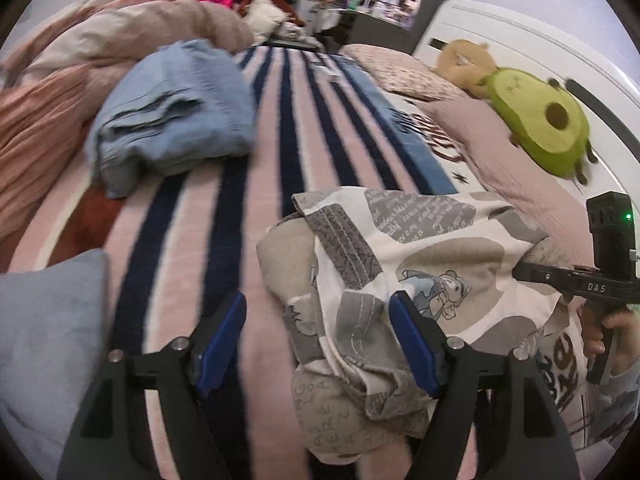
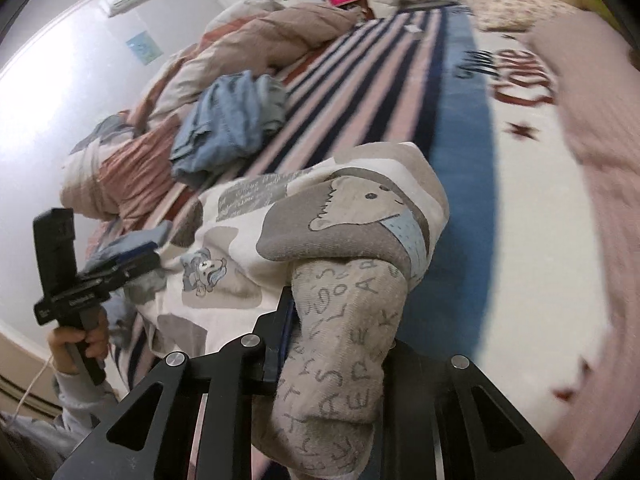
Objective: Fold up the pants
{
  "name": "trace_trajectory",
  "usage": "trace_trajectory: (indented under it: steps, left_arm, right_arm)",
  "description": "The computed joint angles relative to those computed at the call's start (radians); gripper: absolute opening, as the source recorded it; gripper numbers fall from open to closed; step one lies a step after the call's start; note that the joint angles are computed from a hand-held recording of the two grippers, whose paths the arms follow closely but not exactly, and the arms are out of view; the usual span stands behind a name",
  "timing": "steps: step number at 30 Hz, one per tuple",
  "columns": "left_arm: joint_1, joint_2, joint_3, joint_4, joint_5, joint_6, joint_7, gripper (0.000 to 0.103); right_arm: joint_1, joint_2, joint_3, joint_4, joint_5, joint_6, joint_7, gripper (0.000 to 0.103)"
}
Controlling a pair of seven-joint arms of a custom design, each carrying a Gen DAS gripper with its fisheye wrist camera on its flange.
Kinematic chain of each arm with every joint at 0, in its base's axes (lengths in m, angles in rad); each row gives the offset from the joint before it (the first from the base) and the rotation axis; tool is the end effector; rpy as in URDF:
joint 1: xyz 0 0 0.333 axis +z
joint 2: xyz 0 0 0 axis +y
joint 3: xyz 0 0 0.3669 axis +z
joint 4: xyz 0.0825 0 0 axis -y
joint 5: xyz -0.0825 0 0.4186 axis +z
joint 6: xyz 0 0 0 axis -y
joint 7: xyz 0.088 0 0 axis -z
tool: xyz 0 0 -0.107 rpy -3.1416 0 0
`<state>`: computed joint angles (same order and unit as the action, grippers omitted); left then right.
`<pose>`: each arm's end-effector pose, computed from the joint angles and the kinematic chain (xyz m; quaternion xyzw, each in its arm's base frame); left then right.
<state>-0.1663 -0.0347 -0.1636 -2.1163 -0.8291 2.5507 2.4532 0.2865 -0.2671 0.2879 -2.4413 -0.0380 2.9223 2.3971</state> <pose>0.5706 -0.1859 0.5102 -0.4272 0.8282 -0.3601 0.0432 0.4251 0.2883 0.5144 -0.5904 0.7211 -0.0776 0.3540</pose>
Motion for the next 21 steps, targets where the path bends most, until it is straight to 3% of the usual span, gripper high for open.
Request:
trace_trajectory:
  steps: [4, 7, 8, 15, 21]
  left_arm:
    - [-0.011, 0.007, -0.007, 0.025, -0.055, -0.06, 0.012, 0.087]
    - [-0.017, 0.024, -0.019, 0.043, -0.055, -0.076, 0.002, 0.088]
    - [-0.02, 0.03, -0.025, 0.045, -0.034, -0.063, -0.013, 0.088]
    - [-0.022, 0.076, -0.05, 0.046, 0.093, -0.001, -0.088, 0.088]
    - [-0.005, 0.101, -0.066, 0.043, 0.111, 0.011, -0.077, 0.088]
  right_arm:
    - [0.015, -0.055, -0.014, -0.04, 0.024, -0.058, -0.034, 0.032]
    - [-0.021, -0.069, 0.016, -0.052, -0.025, -0.064, -0.007, 0.056]
    - [-0.024, -0.071, 0.017, -0.059, -0.029, -0.048, -0.005, 0.059]
    - [0.028, -0.043, -0.038, -0.068, 0.049, -0.006, -0.101, 0.067]
    - [0.104, 0.006, -0.1, -0.07, 0.19, 0.04, -0.225, 0.068]
